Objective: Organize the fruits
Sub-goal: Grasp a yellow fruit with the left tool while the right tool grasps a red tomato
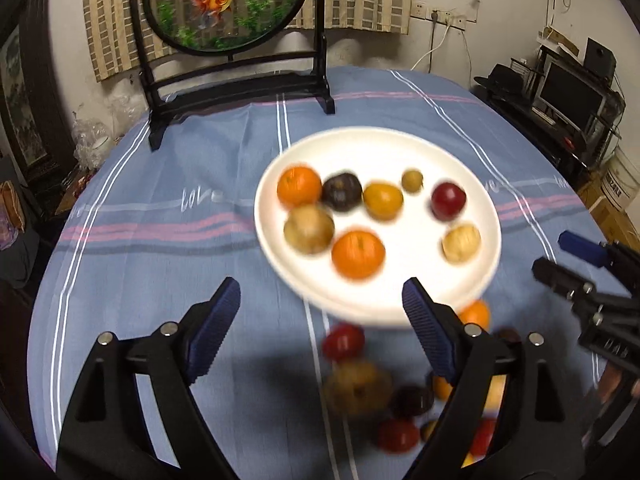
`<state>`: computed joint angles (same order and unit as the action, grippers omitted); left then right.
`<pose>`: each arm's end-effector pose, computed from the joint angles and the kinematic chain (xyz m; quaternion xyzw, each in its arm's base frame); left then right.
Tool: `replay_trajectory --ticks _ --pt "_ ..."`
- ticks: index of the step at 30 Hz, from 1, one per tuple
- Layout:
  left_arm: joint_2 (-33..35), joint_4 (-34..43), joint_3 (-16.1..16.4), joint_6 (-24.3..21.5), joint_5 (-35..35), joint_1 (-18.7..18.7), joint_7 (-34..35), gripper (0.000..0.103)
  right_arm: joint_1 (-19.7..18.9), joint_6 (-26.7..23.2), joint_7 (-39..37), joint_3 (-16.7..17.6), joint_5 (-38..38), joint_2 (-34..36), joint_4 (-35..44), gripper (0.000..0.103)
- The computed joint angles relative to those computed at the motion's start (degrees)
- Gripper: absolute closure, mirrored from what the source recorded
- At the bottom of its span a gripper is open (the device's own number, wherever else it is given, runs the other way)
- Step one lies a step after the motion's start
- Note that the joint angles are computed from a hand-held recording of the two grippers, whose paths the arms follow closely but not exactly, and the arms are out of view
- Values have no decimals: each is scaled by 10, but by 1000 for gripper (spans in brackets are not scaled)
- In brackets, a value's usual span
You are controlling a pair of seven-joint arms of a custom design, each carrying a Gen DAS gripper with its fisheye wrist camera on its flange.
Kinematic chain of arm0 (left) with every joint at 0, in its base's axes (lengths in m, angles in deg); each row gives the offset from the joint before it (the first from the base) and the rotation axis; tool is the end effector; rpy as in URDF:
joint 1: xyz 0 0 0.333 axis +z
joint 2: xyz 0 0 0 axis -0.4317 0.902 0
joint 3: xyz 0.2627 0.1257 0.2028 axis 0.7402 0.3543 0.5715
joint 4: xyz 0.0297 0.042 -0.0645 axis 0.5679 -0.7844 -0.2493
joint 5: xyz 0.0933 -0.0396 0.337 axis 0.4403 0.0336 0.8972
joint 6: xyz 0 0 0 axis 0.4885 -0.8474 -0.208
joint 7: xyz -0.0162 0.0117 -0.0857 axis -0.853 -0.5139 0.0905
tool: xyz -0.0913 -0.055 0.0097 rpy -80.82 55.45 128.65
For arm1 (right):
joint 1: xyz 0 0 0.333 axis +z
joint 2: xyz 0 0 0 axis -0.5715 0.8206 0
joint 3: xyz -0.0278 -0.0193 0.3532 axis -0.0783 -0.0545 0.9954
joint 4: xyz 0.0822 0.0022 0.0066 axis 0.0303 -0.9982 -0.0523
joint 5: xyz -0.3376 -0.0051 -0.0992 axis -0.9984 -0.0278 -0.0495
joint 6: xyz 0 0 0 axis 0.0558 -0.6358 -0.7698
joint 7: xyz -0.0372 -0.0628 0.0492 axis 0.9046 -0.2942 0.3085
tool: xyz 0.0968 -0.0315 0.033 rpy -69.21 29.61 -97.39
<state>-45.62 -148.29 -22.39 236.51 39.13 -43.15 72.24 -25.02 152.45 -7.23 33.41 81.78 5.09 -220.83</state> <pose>0.5404 -0.2514 0.4991 -0.5958 0.7208 -0.2721 0.2268 0.5174 0.0443 0.4950 -0.6879 0.6153 -0.2249 0.3126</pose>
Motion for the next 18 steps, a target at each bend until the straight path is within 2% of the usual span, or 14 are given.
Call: replay_trajectory --ticks 2,5,8,9,12,18 --pt "-22 -42 -3 16 0 2 -5 17 9 1 -43 -3 43 -18 -23 40" --pt "-45 -82 -8 22 18 7 -30 17 24 21 -26 -14 21 -43 -73 40" --pt "-64 -119 -25 34 -1 23 -24 16 85 10 -91 -66 101 -66 -97 40" --pt "-69 -129 -30 37 -5 27 -22 16 90 11 -85 -69 102 -71 -107 40" --pt "-79 -151 -40 39 21 35 -50 16 78 25 -31 -59 42 -82 -136 40" --pt "-100 -194 -62 48 -11 50 -37 16 144 40 -23 -108 32 -111 -173 40"
